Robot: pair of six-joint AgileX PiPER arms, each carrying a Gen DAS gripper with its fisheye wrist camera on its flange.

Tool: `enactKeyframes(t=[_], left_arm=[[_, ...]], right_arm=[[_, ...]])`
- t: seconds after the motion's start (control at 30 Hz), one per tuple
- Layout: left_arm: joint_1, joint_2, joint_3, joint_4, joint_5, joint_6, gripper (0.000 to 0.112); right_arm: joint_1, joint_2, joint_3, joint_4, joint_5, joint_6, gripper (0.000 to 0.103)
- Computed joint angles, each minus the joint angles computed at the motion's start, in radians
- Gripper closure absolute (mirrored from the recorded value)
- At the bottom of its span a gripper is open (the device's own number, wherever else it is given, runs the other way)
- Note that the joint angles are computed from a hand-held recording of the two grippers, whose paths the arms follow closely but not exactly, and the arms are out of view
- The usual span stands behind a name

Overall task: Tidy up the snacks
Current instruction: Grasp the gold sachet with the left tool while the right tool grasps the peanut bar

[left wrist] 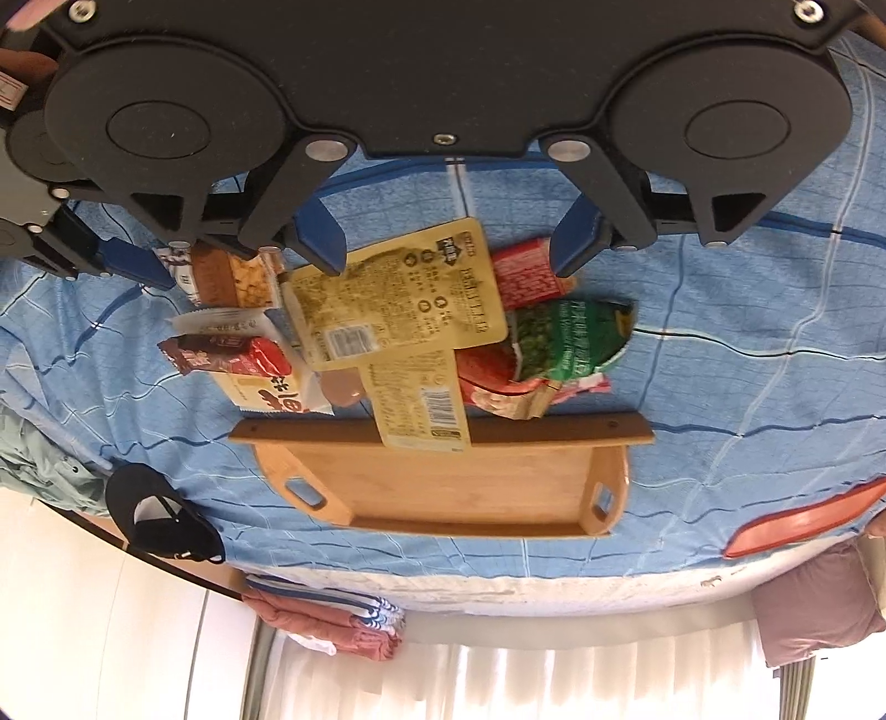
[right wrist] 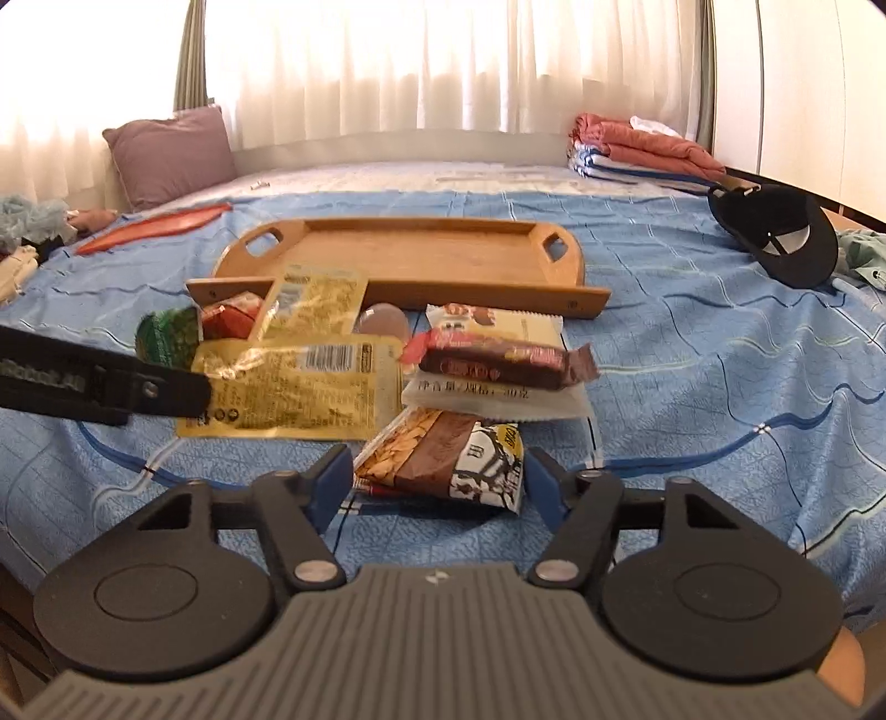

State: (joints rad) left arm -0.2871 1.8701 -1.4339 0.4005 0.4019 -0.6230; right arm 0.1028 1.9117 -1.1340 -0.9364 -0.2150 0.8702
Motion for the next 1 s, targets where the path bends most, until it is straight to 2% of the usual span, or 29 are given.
enactKeyframes(t=[0.03, 0.13, 0.2, 0.3, 0.4, 0.5, 0.53, 0.57, 0.6, 0.63, 0.67, 0.7, 0.77, 0.83, 1.0], left_arm=[[0.0, 0.008, -0.009, -0.006, 0.003, 0.002, 0.033], [0.002, 0.038, -0.04, -0.032, 0.006, 0.012, 0.034], [0.003, 0.056, -0.057, -0.042, 0.004, 0.011, 0.034], [0.009, 0.09, -0.096, -0.074, 0.008, 0.032, 0.035], [0.029, 0.13, -0.135, -0.191, -0.006, 0.106, 0.035], [0.051, 0.137, -0.106, -0.289, -0.096, 0.103, 0.035], [0.056, 0.138, -0.105, -0.329, -0.105, 0.125, 0.043], [0.058, 0.139, -0.107, -0.348, -0.106, 0.139, 0.063], [0.058, 0.139, -0.114, -0.336, -0.093, 0.125, 0.074], [0.054, 0.142, -0.129, -0.284, -0.062, 0.076, 0.094], [0.051, 0.14, -0.132, -0.245, -0.046, 0.047, 0.098], [0.053, 0.13, -0.113, -0.246, -0.061, 0.053, 0.1], [0.055, 0.105, -0.08, -0.229, -0.071, 0.043, 0.111], [0.053, 0.078, -0.05, -0.193, -0.08, 0.027, 0.112], [0.055, 0.01, 0.029, -0.25, -0.121, 0.144, 0.11]], right_arm=[[-0.002, -0.007, 0.009, 0.053, -0.001, -0.048, 0.055], [-0.028, -0.025, 0.021, -0.001, -0.02, 0.017, 0.055], [-0.039, -0.033, 0.024, 0.002, -0.015, 0.011, 0.063], [-0.054, -0.039, 0.024, 0.009, -0.007, -0.009, 0.064], [-0.067, -0.039, 0.024, -0.004, -0.014, 0.006, 0.063], [-0.071, -0.035, 0.029, 0.003, -0.028, -0.001, 0.063], [-0.071, -0.033, 0.028, -0.006, -0.029, 0.008, 0.063], [-0.069, -0.033, 0.03, -0.009, -0.03, 0.012, 0.063], [-0.068, -0.032, 0.031, -0.015, -0.032, 0.02, 0.063], [-0.067, -0.032, 0.032, -0.018, -0.033, 0.025, 0.061], [-0.064, -0.033, 0.032, -0.011, -0.031, 0.019, 0.058], [-0.061, -0.032, 0.033, -0.004, -0.031, 0.013, 0.054], [-0.057, -0.03, 0.031, -0.022, -0.03, 0.029, 0.051], [-0.051, -0.03, 0.03, -0.027, -0.027, 0.032, 0.049], [-0.044, -0.03, 0.027, -0.046, -0.02, 0.044, 0.043]])
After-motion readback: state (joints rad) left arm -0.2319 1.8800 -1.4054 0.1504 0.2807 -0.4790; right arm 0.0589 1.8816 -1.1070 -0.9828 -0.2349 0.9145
